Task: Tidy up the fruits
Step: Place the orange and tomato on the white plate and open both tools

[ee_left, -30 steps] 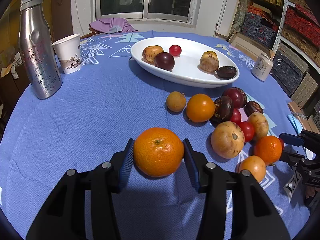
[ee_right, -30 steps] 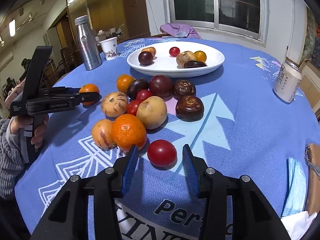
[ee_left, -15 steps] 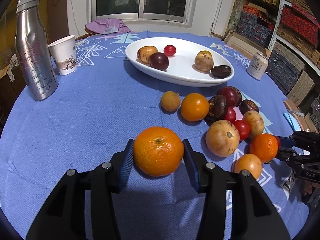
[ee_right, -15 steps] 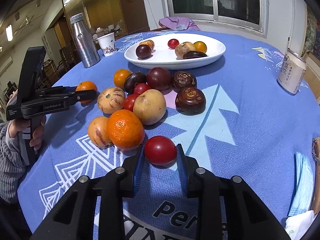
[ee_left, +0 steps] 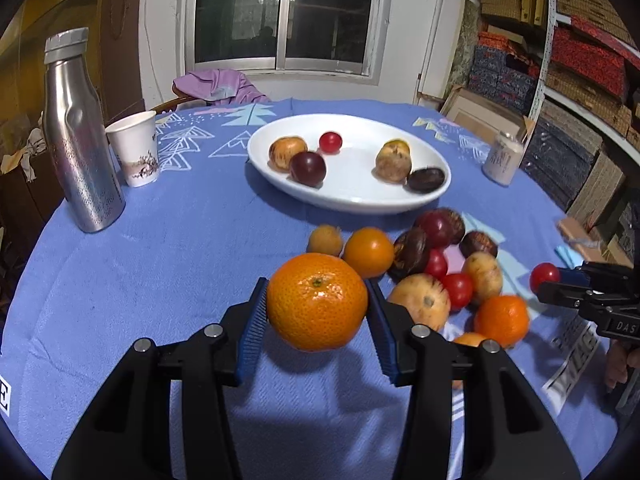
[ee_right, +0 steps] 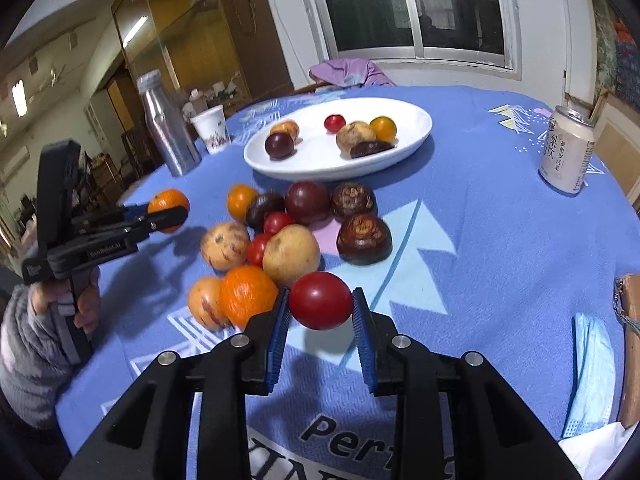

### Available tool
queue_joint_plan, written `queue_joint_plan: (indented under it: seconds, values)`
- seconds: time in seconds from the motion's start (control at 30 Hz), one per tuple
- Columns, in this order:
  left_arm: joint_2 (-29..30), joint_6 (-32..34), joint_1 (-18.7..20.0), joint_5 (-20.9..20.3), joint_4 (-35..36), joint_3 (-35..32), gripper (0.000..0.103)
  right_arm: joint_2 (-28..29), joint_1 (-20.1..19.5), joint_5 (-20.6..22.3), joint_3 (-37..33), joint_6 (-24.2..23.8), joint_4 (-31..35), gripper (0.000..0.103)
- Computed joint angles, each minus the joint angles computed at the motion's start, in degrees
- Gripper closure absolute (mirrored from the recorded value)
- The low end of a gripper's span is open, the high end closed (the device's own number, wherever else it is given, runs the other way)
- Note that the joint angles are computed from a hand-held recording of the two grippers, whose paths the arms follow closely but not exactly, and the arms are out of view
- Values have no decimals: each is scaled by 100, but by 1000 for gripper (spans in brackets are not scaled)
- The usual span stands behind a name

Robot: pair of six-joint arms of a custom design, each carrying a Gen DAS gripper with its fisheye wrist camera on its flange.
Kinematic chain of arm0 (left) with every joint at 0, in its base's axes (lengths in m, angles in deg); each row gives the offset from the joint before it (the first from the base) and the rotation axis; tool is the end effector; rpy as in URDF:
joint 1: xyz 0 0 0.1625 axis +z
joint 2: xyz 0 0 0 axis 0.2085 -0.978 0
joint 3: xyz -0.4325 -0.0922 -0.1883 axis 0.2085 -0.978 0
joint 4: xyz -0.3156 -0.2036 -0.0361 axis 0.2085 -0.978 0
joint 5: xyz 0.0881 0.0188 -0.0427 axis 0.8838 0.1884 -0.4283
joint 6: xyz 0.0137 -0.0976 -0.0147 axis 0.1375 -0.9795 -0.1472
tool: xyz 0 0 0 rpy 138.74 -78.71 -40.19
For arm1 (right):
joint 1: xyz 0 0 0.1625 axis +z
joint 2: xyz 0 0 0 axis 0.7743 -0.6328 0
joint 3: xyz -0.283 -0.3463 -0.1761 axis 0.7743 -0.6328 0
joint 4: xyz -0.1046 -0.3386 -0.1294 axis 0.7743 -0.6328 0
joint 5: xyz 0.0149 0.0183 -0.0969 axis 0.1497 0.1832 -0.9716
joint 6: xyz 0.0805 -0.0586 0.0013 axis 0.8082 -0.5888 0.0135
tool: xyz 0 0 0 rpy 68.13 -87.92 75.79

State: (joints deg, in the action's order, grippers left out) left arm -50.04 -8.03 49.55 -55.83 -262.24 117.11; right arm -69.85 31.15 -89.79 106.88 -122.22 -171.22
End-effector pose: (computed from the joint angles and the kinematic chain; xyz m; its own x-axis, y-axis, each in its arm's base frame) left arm -0.1339 -0.6718 0.0530 -0.7737 0.0695 -0.6297 0.5056 0.6666 -0.5477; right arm 0.0363 -0.6517 0.1856 -0.7513 -0.5194 0.4071 -0.6481 0.6970 -0.3069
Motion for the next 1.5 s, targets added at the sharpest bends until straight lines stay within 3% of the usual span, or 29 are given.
queue_joint_plan:
  seconds: [0.17, 0.33, 0.63, 0.93, 1.03, 1.1, 1.3, 1.4, 1.5]
  values:
    - [97, 124, -130, 55, 623, -713, 56, 42, 228, 220, -732, 509, 770, 71]
    - [442, 112, -96, -74, 1447, -1723, 56, 442, 516, 275, -1743, 1026, 1145, 71]
    - [1037, 283, 101, 12, 2410, -2971, 56, 1475, 600, -147, -3457, 1596, 1816, 71]
    - [1267, 48, 357, -183, 3244, -3725, 56, 2336, 783, -413, -4670, 1276, 2327, 72]
    - [1334, 107, 411, -195, 3260, -3868, 49, 2560, 838, -596, -4955, 1069, 2422, 72]
    - [1343, 136, 417, -208, 3208, -3884, 39, 2655, 849, -658, -5086, 971, 2471, 71]
    - [1306, 291, 349, -149, 2999, -3774, 35, 2596, 771, -522, -5065, 1088, 2479, 68]
    - [1229, 415, 259, -13, 2672, -3568, 34, 2380, 762, -290, -4773, 1197, 2259, 68]
    - [1027, 500, 141, 91, 2070, -3113, 29, 1830, 763, 311, -3990, 1318, 1836, 62]
